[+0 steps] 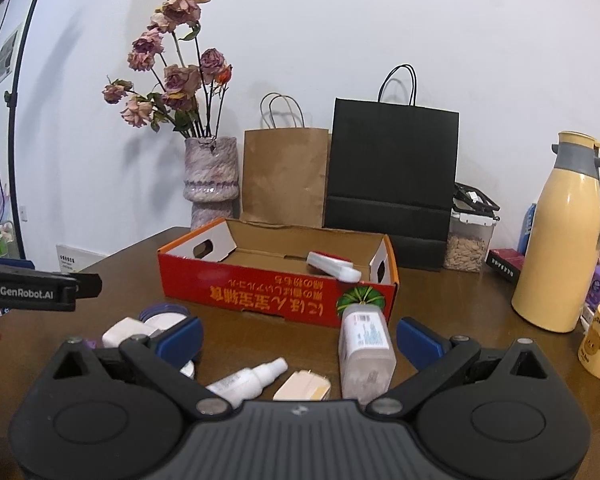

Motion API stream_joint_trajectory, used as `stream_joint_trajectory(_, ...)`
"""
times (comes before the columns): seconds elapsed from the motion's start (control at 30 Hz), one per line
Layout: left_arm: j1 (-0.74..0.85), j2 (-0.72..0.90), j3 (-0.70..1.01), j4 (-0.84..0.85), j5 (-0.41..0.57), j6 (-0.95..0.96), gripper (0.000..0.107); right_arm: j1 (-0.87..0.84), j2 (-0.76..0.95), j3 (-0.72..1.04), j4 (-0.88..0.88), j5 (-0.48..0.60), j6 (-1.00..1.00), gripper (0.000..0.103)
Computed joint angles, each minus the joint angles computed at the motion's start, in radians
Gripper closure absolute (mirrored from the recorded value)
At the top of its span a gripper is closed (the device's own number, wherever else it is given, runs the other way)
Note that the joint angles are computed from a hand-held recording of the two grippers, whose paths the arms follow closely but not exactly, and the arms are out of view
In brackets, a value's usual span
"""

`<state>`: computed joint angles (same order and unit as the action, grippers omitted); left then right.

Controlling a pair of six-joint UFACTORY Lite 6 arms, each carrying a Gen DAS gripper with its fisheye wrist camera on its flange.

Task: Organize rigid objects
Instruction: 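Move both tools back toward the remaining items on the table, then grasp the plug adapter with the right tool while the left tool grasps the purple cap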

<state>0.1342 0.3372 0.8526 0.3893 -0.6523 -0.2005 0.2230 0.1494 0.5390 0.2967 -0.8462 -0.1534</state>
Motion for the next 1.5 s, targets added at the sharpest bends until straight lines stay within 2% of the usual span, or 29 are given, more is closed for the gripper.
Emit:
stream_joint_trajectory(0.43,0.11,0.04,-0.019,0.138,-0.057,-0.041,0.004,0.072,0.017,-0.062,0.091,-0.03,-0.008,0.0)
stream_joint_trajectory(0.53,0.133,0.074,0.001,0.172,-0.066,-0.058,0.004,0.065,0.045,-0.049,0.064,-0.017,0.021,0.0)
stream_joint_trajectory(0.8,0.167,0.14,0.06,0.239,-0.073,-0.099,0.004,0.091,0.151,0.032,0.146,-0.001,-0.024,0.002)
stream_joint_trajectory(1.2,0.161,0.2,0.101,0.224,-0.064,-0.098,0.004,0.047,0.38,0.297,0.271,0.102,-0.104,0.014)
stream_joint_trajectory(1.33,0.152,0.209,0.113,0.207,-0.046,-0.093,0.004,0.032,0.441,0.39,0.297,0.155,-0.131,0.021)
stream_joint_trajectory(1.43,0.151,0.211,0.114,0.201,-0.045,-0.092,0.004,0.025,0.488,0.457,0.336,0.191,-0.158,0.031)
stream_joint_trajectory(1.5,0.15,0.213,0.116,0.198,-0.044,-0.092,0.004,0.007,0.511,0.489,0.311,0.226,-0.137,0.043)
